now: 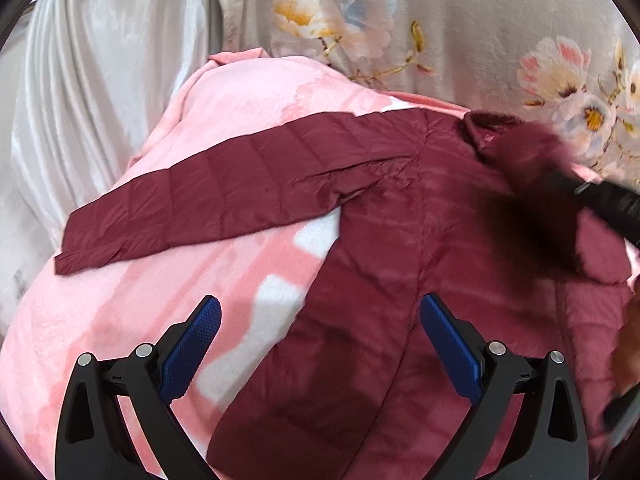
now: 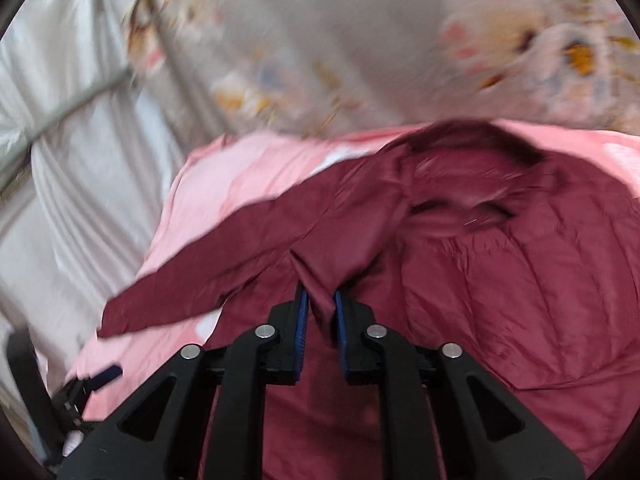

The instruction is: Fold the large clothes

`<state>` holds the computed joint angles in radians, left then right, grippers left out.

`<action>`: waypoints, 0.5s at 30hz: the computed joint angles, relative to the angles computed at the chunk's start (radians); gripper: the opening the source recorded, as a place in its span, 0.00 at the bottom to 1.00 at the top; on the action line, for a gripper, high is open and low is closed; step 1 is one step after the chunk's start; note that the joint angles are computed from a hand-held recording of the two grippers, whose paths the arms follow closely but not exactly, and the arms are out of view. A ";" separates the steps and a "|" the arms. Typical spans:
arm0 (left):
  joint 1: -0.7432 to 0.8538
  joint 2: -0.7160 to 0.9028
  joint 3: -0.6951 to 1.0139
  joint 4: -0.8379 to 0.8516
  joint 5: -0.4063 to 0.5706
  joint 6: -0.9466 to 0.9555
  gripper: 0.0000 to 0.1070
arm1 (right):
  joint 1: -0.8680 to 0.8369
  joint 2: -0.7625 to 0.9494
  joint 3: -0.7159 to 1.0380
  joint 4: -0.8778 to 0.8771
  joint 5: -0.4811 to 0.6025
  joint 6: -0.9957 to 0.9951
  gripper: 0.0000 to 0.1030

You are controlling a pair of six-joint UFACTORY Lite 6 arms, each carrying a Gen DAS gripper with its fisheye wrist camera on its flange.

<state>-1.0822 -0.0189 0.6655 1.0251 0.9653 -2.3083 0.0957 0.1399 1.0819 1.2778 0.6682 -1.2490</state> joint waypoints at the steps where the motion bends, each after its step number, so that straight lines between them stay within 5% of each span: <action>1: 0.021 -0.008 0.006 0.025 -0.018 0.010 0.91 | 0.005 -0.025 -0.023 0.029 0.005 -0.027 0.32; 6: 0.167 0.008 0.088 0.130 -0.213 0.091 0.91 | -0.174 -0.130 -0.074 0.100 0.106 -0.109 0.56; 15: 0.446 0.332 0.344 0.144 -0.674 0.165 0.88 | -0.672 0.184 0.151 -0.090 0.139 0.129 0.57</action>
